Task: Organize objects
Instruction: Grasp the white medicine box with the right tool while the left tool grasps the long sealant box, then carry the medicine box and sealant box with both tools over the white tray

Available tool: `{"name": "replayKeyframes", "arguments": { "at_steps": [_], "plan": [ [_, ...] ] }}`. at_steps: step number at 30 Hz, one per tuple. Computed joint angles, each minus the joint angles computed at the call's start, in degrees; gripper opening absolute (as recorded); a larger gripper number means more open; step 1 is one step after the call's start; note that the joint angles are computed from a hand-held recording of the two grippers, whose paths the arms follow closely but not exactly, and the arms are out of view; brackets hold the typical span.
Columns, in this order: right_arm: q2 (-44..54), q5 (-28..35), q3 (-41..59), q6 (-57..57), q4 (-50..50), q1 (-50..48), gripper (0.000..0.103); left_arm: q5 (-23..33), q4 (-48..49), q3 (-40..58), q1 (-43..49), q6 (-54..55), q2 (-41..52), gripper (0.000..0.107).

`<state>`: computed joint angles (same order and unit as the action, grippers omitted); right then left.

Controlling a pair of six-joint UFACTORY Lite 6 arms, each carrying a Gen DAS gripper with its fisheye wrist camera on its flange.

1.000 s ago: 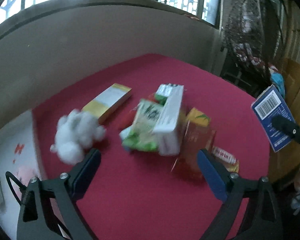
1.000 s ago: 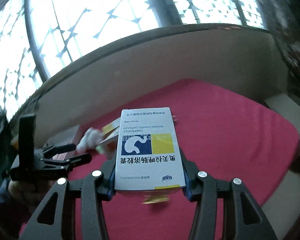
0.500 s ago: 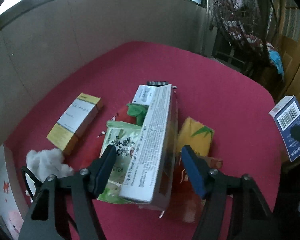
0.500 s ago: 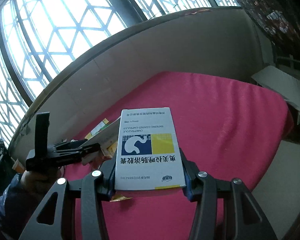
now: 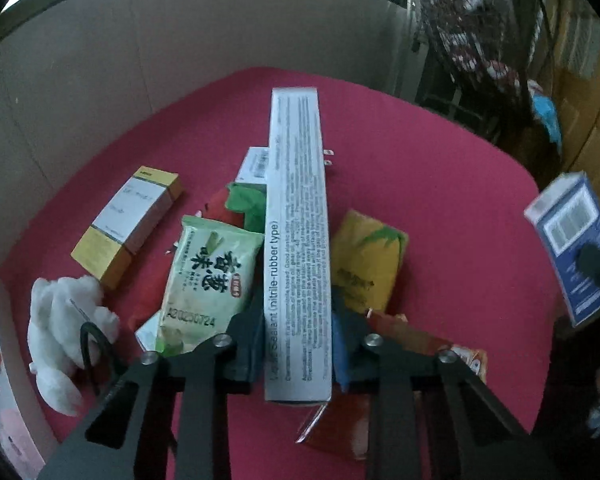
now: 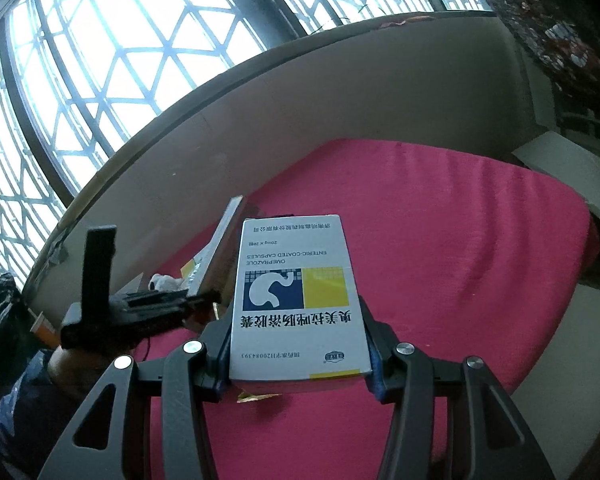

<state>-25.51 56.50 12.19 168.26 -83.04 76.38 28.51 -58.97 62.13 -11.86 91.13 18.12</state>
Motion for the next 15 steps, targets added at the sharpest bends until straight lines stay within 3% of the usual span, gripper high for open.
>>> {"name": "replayKeyframes", "arguments": {
  "at_steps": [7,11,15],
  "plan": [
    [6.32,0.99,6.93,-4.45,0.77,-0.46,0.055,-1.96,-15.83,-6.21,2.55,14.01,-4.79,0.026],
    [8.41,0.64,11.05,-8.54,1.43,-1.78,0.055,2.42,-17.07,-8.24,6.97,13.13,-9.73,0.026],
    [10.53,-1.71,18.10,-17.34,2.97,-4.62,0.055,11.36,-14.51,-7.25,15.15,7.94,-12.79,0.026]
  ]
}}
